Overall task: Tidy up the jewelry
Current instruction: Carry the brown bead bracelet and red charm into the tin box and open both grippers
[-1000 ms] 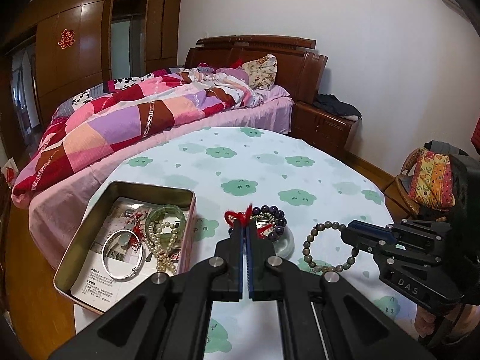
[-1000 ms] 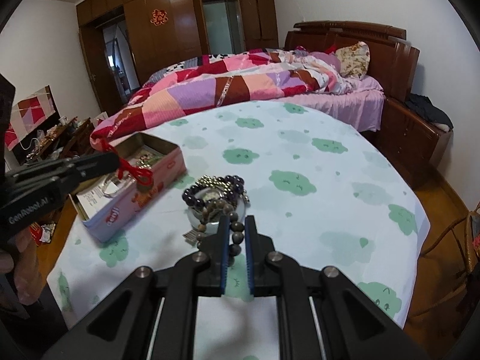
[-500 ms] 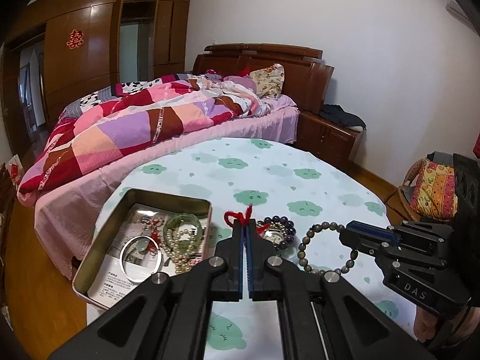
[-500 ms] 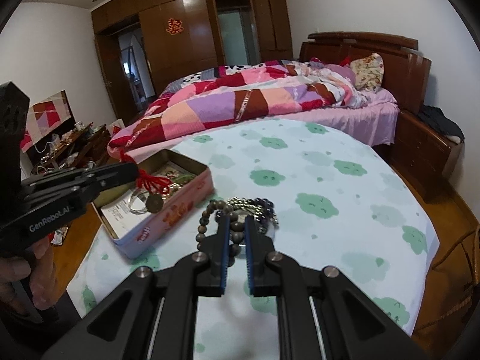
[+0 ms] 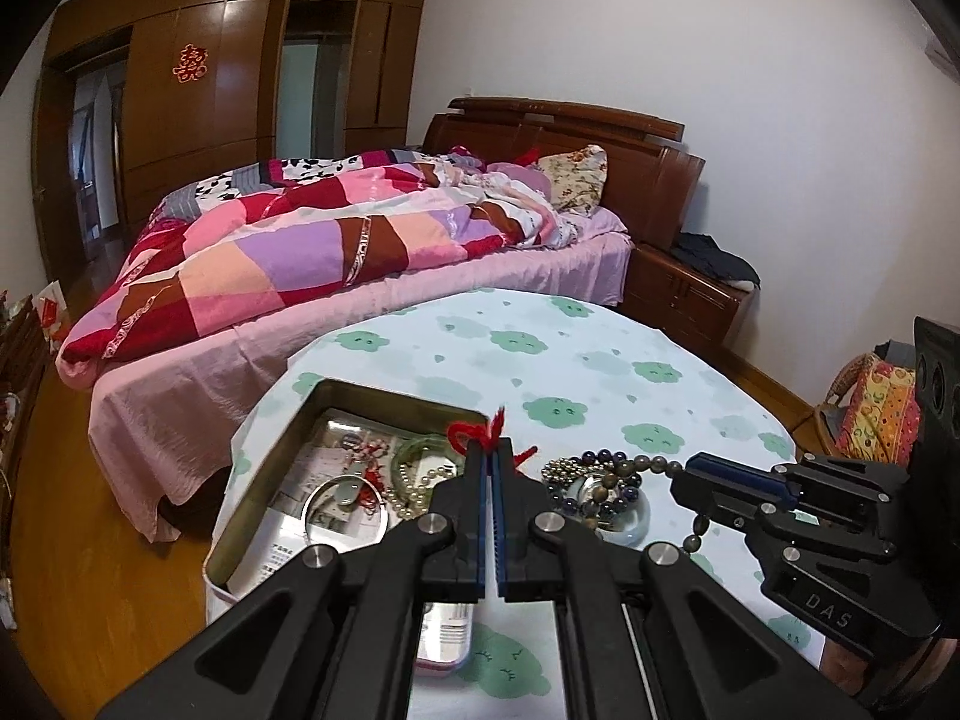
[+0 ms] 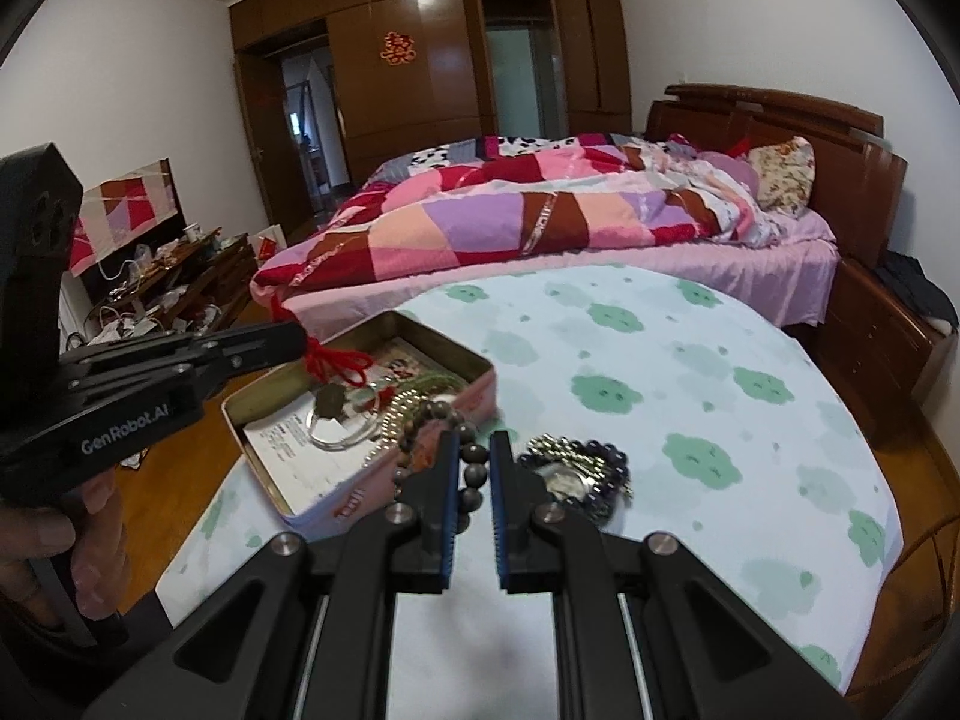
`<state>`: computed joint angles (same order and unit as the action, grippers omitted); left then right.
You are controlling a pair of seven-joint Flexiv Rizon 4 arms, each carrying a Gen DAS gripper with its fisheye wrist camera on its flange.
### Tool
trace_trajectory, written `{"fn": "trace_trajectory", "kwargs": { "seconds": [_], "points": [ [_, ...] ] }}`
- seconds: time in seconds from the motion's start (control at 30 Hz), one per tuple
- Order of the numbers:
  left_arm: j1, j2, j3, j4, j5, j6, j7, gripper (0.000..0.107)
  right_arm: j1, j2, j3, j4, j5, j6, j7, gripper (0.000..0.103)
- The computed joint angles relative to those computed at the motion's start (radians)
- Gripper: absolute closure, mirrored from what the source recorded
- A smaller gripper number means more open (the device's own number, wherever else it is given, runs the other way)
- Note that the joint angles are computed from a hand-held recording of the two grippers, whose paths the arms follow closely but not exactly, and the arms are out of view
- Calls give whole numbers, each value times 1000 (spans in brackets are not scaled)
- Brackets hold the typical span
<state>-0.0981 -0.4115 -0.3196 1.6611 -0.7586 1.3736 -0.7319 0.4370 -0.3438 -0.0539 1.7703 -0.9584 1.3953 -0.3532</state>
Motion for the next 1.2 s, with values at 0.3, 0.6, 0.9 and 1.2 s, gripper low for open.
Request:
{"fn": "trace_trajectory", "kwargs": {
  "seconds": [0.3,0.6,0.9,1.2],
  "points": [
    [9,-8,16,-11,15,16,-28,106,20,-56,16,-89,78,-10,-112,91],
    [31,-18,21,-18,47,19,-56,106,45,-105,30,-167,186,-40,-235,91],
    [45,-44,53,-40,91,-7,-110,106,61,-152,52,-233,291,-73,-340,91],
    [38,-92,108,-74,187,-61,-219,106,70,-234,103,-326,417,-132,-478,91]
  ]
}}
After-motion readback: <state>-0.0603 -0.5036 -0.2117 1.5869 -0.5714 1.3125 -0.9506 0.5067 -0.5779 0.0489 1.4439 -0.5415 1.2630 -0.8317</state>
